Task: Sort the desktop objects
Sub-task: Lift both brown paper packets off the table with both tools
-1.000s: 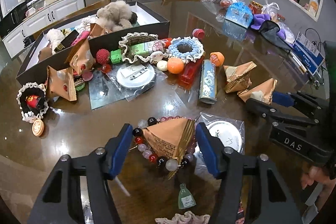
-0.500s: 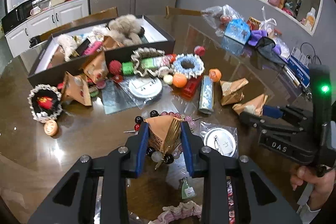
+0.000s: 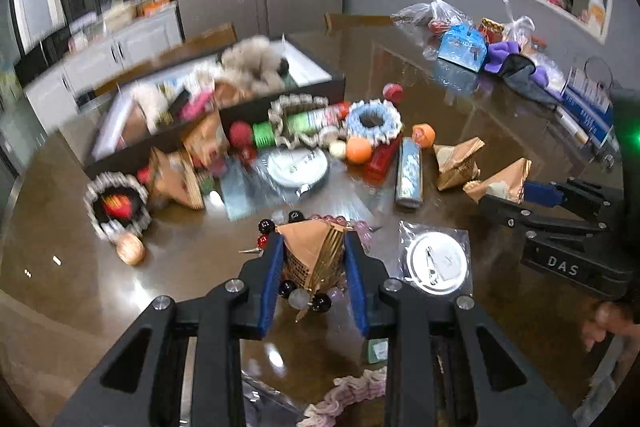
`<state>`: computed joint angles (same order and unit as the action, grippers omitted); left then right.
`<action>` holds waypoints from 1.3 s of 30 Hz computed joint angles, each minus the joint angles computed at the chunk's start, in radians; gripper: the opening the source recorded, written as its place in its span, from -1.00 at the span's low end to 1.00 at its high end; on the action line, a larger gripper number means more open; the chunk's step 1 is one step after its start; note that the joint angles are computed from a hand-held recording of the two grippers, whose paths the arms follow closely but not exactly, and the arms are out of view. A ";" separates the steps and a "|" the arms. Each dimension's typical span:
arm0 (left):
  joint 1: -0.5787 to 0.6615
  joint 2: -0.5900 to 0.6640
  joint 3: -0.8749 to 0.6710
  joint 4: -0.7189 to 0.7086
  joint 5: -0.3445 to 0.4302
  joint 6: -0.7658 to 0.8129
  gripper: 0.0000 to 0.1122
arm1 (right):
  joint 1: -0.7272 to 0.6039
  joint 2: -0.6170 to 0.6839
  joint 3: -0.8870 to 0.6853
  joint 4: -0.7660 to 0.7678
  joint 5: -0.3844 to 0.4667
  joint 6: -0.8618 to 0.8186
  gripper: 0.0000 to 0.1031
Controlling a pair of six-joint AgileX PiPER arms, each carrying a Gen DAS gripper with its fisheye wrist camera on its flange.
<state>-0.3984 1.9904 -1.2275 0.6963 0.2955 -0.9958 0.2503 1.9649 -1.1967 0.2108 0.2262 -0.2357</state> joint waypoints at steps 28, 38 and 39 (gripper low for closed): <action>-0.069 -0.097 0.095 0.116 -0.058 -0.051 -0.45 | 0.053 -0.038 -0.026 0.857 0.184 -0.856 -0.09; -0.039 -0.132 0.139 0.195 -0.067 -0.143 -0.45 | 0.047 -0.006 -0.054 0.750 0.158 -0.760 -0.10; -0.036 -0.136 0.145 0.206 -0.067 -0.163 -0.45 | 0.045 -0.007 -0.052 0.763 0.163 -0.773 -0.10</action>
